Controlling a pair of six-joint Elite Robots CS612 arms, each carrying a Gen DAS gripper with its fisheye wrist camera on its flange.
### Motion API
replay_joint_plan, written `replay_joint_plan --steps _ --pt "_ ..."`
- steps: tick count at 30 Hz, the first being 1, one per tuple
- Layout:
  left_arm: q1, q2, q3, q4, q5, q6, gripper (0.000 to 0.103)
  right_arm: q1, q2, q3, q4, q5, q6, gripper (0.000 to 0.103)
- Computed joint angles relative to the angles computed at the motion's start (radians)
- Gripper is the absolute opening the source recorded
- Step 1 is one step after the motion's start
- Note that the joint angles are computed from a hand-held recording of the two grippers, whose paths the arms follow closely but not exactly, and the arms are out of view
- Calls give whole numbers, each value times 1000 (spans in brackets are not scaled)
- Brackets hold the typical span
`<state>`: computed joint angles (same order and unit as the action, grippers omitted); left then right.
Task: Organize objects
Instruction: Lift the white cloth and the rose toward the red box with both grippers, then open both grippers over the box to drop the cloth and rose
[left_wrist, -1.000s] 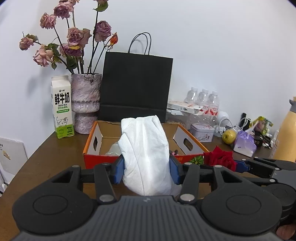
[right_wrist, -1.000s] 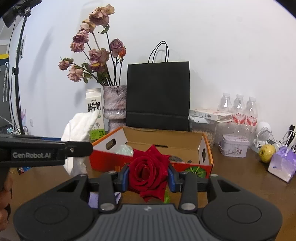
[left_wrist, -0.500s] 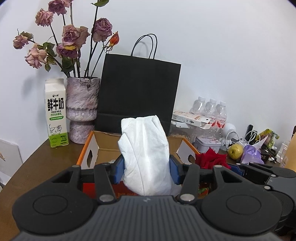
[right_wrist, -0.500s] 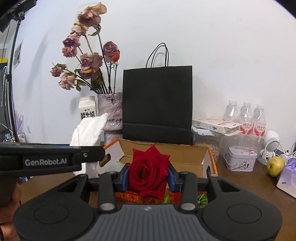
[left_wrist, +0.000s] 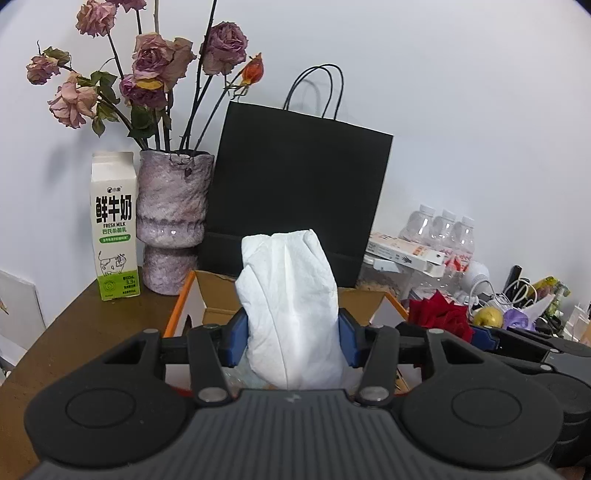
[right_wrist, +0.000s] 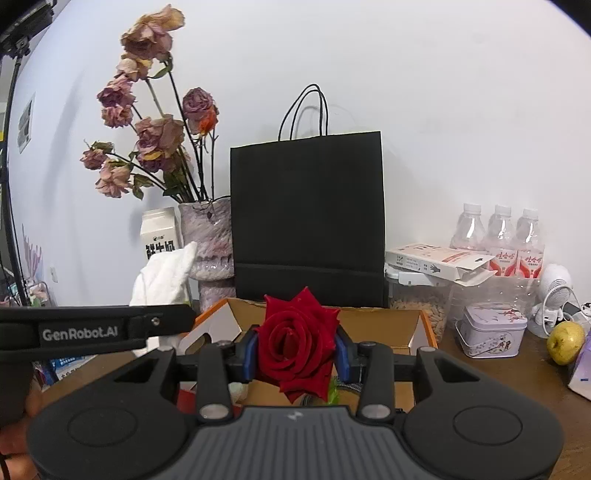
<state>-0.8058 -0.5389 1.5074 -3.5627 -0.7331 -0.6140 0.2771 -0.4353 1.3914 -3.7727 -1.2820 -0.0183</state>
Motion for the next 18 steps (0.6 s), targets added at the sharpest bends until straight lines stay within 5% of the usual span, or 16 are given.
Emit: replay_joint_plan --steps 11,18 --pt "56 13 -42 121 -83 -72 53 0 33 -91 98 -14 7 38" --pt "71 33 -65 101 -105 -40 53 1 57 -137 163 -32 7 38"
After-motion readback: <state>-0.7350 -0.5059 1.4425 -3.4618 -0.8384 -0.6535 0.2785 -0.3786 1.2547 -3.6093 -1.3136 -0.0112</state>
